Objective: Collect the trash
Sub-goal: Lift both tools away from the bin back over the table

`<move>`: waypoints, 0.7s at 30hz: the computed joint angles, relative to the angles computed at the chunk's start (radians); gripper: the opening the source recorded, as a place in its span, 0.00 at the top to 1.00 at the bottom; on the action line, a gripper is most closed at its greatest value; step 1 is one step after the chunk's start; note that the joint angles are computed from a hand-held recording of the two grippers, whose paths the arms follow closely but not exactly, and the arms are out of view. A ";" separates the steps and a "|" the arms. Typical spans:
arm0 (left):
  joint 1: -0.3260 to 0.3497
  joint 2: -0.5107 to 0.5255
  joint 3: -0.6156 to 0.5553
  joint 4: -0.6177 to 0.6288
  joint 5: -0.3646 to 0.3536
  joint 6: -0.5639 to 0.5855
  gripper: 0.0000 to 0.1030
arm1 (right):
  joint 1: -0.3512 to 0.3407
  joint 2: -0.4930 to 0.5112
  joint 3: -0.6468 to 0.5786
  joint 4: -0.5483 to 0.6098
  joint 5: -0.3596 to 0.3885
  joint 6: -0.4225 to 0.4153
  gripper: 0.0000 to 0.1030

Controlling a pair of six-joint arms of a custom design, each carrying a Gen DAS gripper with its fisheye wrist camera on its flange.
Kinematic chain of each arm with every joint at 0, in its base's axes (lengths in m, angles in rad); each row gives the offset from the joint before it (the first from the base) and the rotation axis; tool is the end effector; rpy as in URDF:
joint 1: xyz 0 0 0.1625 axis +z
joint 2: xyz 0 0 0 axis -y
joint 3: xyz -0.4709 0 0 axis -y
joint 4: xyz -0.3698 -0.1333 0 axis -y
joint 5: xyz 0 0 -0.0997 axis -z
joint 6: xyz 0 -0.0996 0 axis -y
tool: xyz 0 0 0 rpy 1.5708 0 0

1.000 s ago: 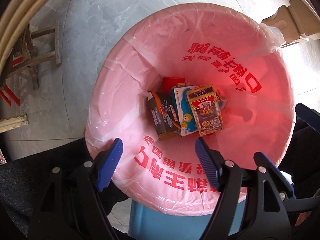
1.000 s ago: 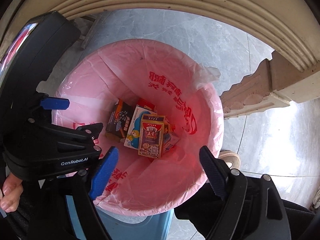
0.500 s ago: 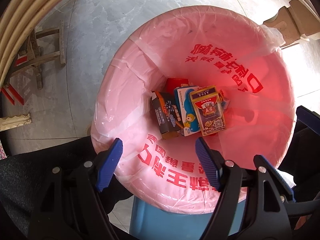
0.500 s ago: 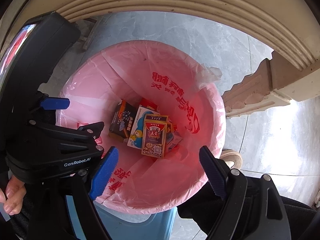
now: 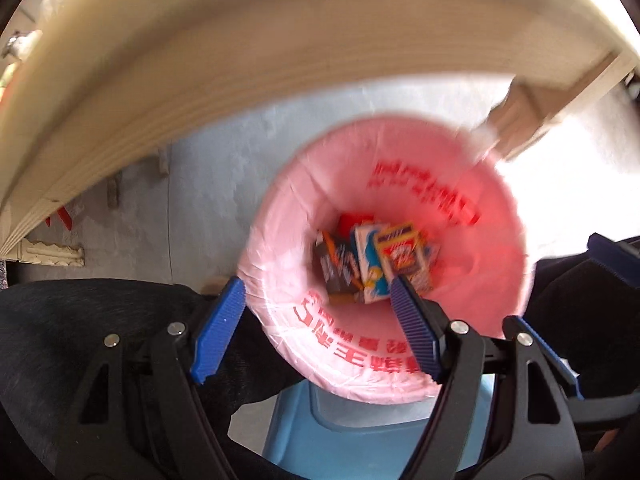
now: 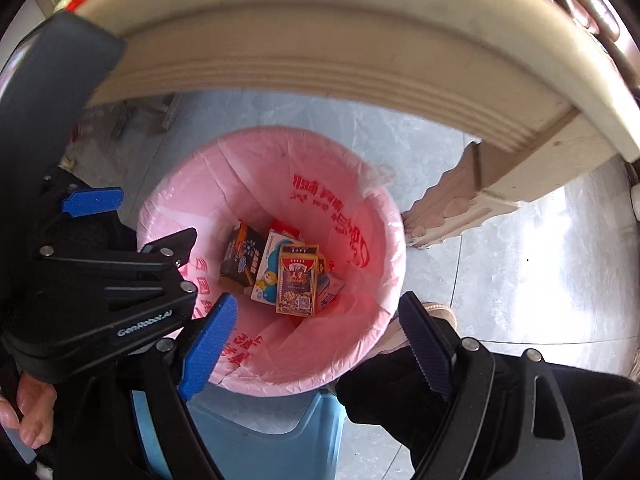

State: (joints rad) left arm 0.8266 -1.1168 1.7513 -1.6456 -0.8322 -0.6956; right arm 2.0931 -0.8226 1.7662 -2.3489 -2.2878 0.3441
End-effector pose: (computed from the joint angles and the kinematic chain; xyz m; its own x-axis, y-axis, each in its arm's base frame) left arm -0.2250 -0.5401 0.2511 -0.5996 0.1869 -0.7782 0.2473 0.9680 0.0420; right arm 0.3698 -0.5064 0.1177 -0.7301 -0.1539 0.6657 -0.2611 0.9632 -0.0636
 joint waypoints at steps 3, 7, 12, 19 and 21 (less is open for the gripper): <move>-0.046 -0.041 0.012 -0.030 0.056 -0.008 0.28 | 0.035 -0.036 0.011 -0.043 -0.044 0.014 0.21; -0.108 -0.088 -0.001 -0.064 0.120 -0.018 0.28 | 0.092 -0.084 0.021 -0.166 -0.112 0.000 0.15; -0.204 -0.128 -0.047 -0.106 0.220 -0.018 0.19 | 0.184 -0.101 0.008 -0.439 -0.213 -0.152 0.07; -0.316 -0.168 -0.105 -0.188 0.339 0.009 0.15 | 0.300 -0.060 -0.106 -0.705 -0.363 -0.402 0.07; -0.343 -0.177 -0.109 -0.210 0.369 0.020 0.14 | 0.328 -0.047 -0.136 -0.764 -0.393 -0.465 0.07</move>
State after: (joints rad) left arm 0.4831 -1.2939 1.6420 -1.8557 -0.4632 -0.6753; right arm 2.4211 -0.8693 1.6305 -3.1134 -2.6805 -0.1209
